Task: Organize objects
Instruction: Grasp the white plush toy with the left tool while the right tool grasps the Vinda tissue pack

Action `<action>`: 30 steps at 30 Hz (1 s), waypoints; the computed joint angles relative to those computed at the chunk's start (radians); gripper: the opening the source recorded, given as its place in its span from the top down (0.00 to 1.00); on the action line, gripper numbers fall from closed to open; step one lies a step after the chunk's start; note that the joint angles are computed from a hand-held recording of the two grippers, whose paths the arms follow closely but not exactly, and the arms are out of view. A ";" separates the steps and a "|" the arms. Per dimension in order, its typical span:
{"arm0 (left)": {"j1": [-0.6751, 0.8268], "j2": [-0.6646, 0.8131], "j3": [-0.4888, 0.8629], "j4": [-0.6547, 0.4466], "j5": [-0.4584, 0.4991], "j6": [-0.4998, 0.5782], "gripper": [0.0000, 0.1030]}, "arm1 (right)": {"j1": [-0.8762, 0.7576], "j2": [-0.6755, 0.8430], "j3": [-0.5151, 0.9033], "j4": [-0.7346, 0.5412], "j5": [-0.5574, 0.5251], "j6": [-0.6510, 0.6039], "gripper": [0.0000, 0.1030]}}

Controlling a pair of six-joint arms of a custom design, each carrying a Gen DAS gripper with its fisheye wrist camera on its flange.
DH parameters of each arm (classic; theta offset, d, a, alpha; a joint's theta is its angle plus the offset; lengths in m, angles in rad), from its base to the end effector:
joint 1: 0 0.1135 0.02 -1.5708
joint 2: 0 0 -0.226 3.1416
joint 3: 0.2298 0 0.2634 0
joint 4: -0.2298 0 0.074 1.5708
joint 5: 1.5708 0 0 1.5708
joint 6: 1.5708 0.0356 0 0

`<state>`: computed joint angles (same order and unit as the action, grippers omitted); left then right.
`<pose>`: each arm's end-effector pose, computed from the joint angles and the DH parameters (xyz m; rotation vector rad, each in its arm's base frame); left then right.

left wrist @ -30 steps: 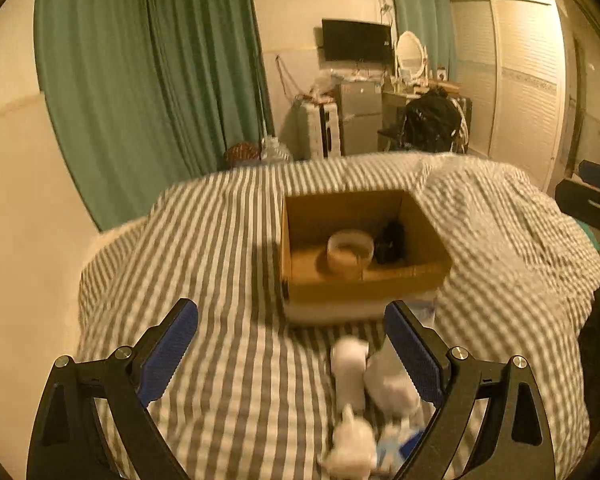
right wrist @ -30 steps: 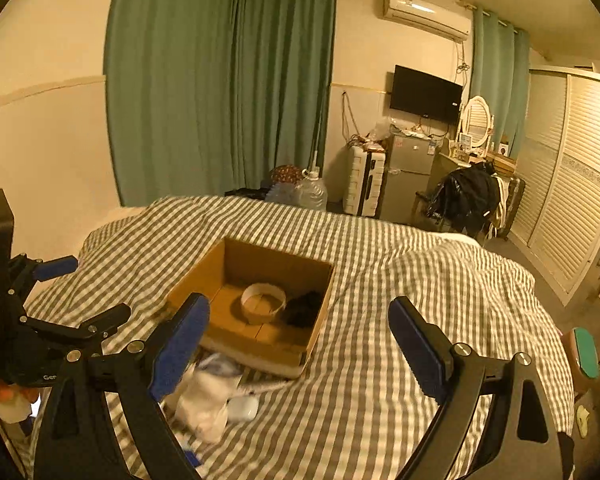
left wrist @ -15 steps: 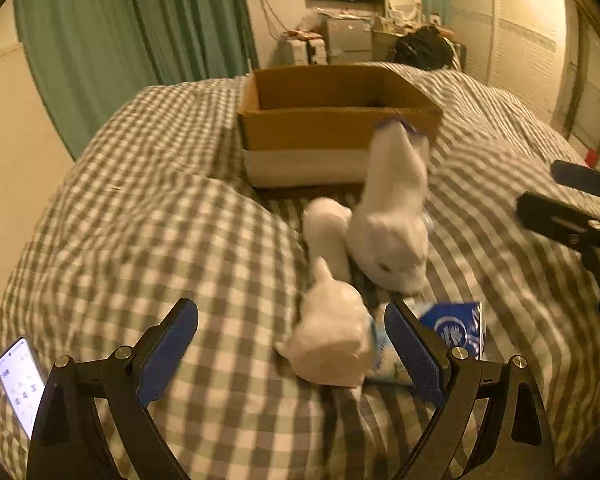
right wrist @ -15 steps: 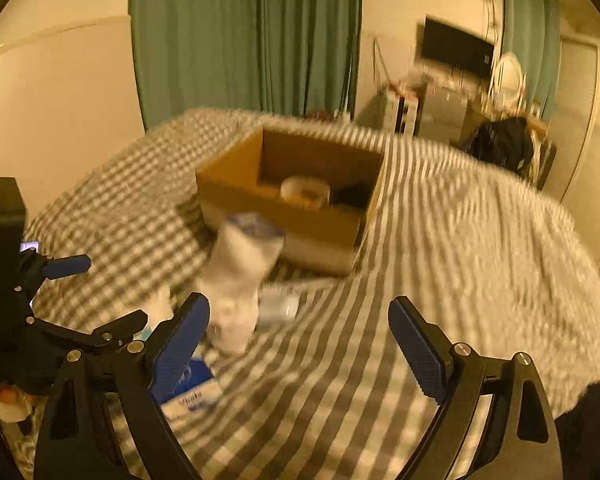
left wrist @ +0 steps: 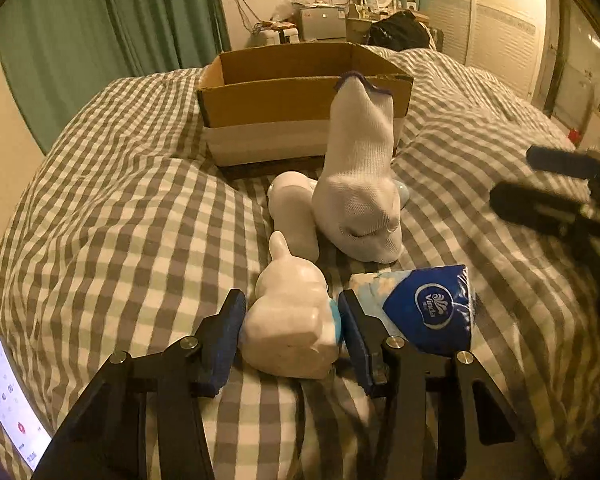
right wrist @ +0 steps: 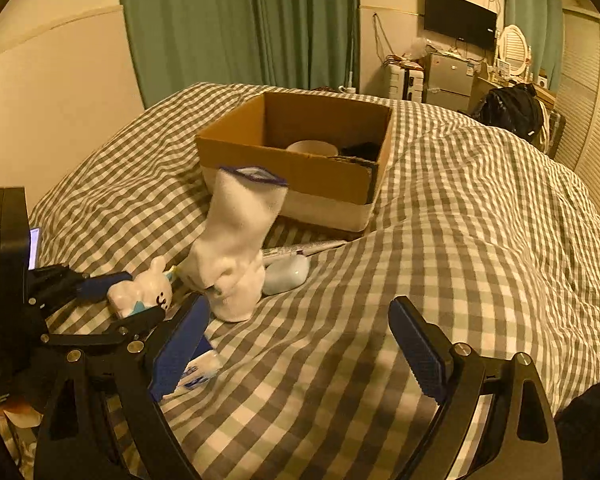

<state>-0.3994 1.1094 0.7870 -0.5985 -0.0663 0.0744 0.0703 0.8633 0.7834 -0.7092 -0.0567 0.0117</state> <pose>0.2293 -0.0942 0.2043 0.5572 2.4265 -0.0542 0.2101 0.0168 0.2468 -0.0967 2.3588 0.1068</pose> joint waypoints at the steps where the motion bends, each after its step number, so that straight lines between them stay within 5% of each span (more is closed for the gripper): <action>1: 0.009 -0.016 -0.003 -0.006 0.007 -0.003 0.52 | 0.009 0.001 0.000 -0.002 0.002 0.000 0.11; 18: 0.117 -0.175 -0.022 -0.070 0.034 0.060 0.52 | 0.261 0.150 -0.022 0.019 0.019 -0.009 0.12; 24: 0.119 -0.184 -0.025 -0.076 0.037 0.059 0.52 | 0.265 0.185 -0.025 0.026 0.024 -0.016 0.37; 30: 0.121 -0.194 -0.020 -0.086 0.037 0.060 0.52 | 0.267 0.131 -0.030 0.028 0.044 -0.005 0.39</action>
<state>-0.2787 0.9153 0.7672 -0.6843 -0.0289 0.1346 0.3369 0.9947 0.7530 -0.6808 -0.0131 0.0070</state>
